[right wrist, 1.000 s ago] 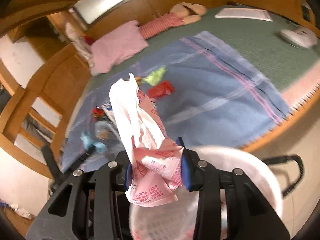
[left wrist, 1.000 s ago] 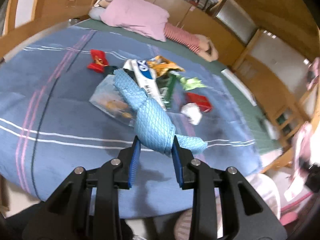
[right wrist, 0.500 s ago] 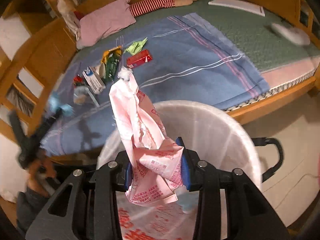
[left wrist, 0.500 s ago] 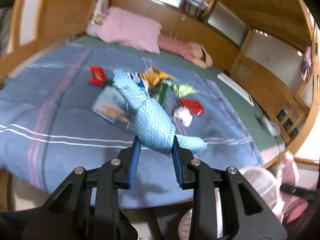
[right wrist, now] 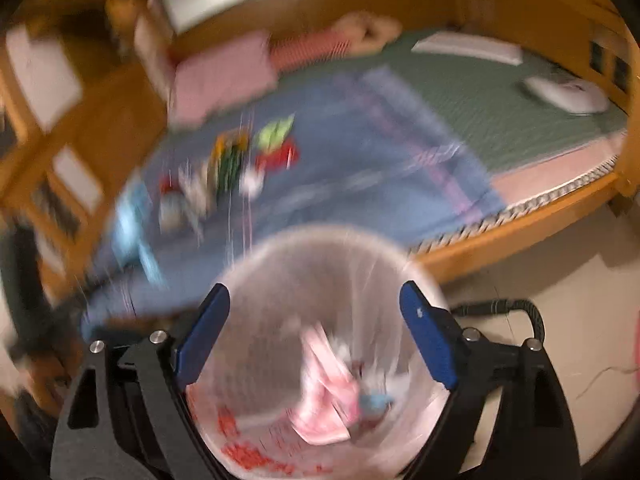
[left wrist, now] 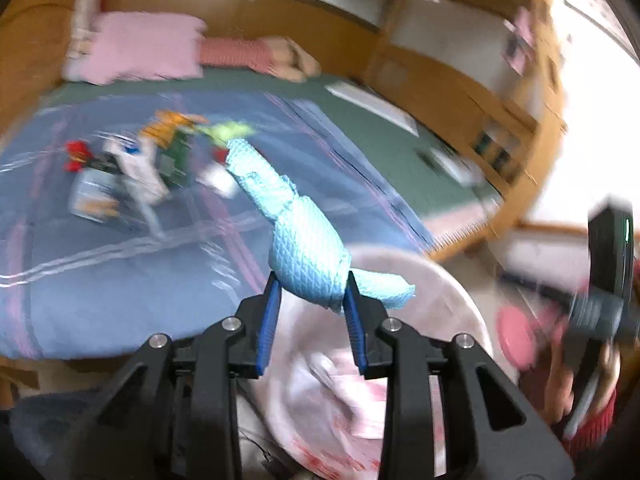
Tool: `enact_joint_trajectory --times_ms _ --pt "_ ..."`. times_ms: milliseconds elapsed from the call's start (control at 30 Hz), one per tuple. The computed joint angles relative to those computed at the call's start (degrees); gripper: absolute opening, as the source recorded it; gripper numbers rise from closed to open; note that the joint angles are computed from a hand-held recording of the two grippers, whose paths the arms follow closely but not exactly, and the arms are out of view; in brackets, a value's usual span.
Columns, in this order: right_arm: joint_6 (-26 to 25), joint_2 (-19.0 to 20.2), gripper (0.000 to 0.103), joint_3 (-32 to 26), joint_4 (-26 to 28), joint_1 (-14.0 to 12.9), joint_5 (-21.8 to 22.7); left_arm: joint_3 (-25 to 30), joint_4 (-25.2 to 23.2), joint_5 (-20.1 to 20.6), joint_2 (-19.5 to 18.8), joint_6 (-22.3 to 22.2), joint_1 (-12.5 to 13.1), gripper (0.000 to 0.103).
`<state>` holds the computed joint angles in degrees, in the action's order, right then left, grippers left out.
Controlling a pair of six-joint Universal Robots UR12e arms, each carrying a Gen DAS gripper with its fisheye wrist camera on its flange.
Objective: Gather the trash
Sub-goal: 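Drop the pink wrapper and blue mask into the wastebasket with both tools, then grasp the clear plastic bag with the left tool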
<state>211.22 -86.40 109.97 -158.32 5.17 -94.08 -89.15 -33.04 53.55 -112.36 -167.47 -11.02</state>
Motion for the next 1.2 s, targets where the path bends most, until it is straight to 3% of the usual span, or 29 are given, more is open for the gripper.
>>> enact_joint_trajectory --times_ms 67,100,133,167,233,333,367,467,567,633,800,900,1000,1067,1133,1200 --pt "2.37 -1.03 0.090 1.36 -4.54 -0.57 -1.69 0.62 -8.46 -4.35 0.20 8.04 -0.38 0.036" --pt "3.21 -1.45 0.092 1.93 -6.48 -0.74 -2.79 1.35 -13.90 -5.77 0.16 13.03 -0.76 0.044" --pt "3.63 -1.65 0.093 2.15 -7.51 -0.94 -3.41 1.49 -16.96 -6.37 0.18 16.59 -1.13 0.069" --pt "4.05 -1.86 0.095 2.46 -8.45 -1.18 -3.74 1.22 -17.62 -5.28 0.40 18.84 -1.68 0.091" --pt "5.07 -2.02 0.099 2.84 -9.45 -1.64 -3.72 -0.32 -12.18 -1.11 0.89 18.70 -2.66 0.094" --pt "6.32 -1.86 0.100 3.08 -9.96 -1.29 -7.00 -1.18 -4.27 4.09 0.63 15.28 -2.90 0.095" --pt "5.84 -1.48 0.100 3.01 -11.13 -0.48 -10.49 -1.18 -1.71 5.27 0.31 13.02 -2.74 0.098" --pt "-0.55 1.16 0.100 1.34 -15.47 3.33 -24.21 1.71 2.79 10.48 -2.24 2.39 -1.63 0.099" --pt "-6.97 3.82 0.100 -0.42 -19.89 4.92 -27.30 5.24 4.35 14.20 -5.03 -6.46 -0.63 0.099" --pt "-7.58 4.38 0.100 -1.90 -17.95 4.34 -23.68 9.01 3.73 18.20 -7.79 -11.08 0.05 0.099" --pt "-4.18 6.17 0.100 -6.06 -9.86 0.13 -4.74 19.05 -0.42 25.77 -15.24 -22.85 1.76 0.099" --pt "-2.56 8.93 0.100 -10.74 -3.22 -0.63 -0.14 23.65 -0.55 35.08 -18.70 -27.61 1.38 0.099" --pt "-1.88 11.60 0.100 -14.45 -0.65 -0.53 2.84 27.80 0.14 41.52 -22.05 -27.35 0.91 0.099" --pt "-3.07 13.12 0.100 -16.34 -0.04 0.20 4.00 30.19 -2.21 39.94 -23.65 -26.26 1.19 0.099" --pt "-5.40 14.39 0.100 -18.21 1.92 1.13 3.74 31.74 -4.50 33.39 -24.72 -26.85 2.05 0.099" --pt "-6.48 15.51 0.100 -19.62 4.19 1.86 2.73 33.30 -6.96 33.85 -25.52 -24.69 1.81 0.097"
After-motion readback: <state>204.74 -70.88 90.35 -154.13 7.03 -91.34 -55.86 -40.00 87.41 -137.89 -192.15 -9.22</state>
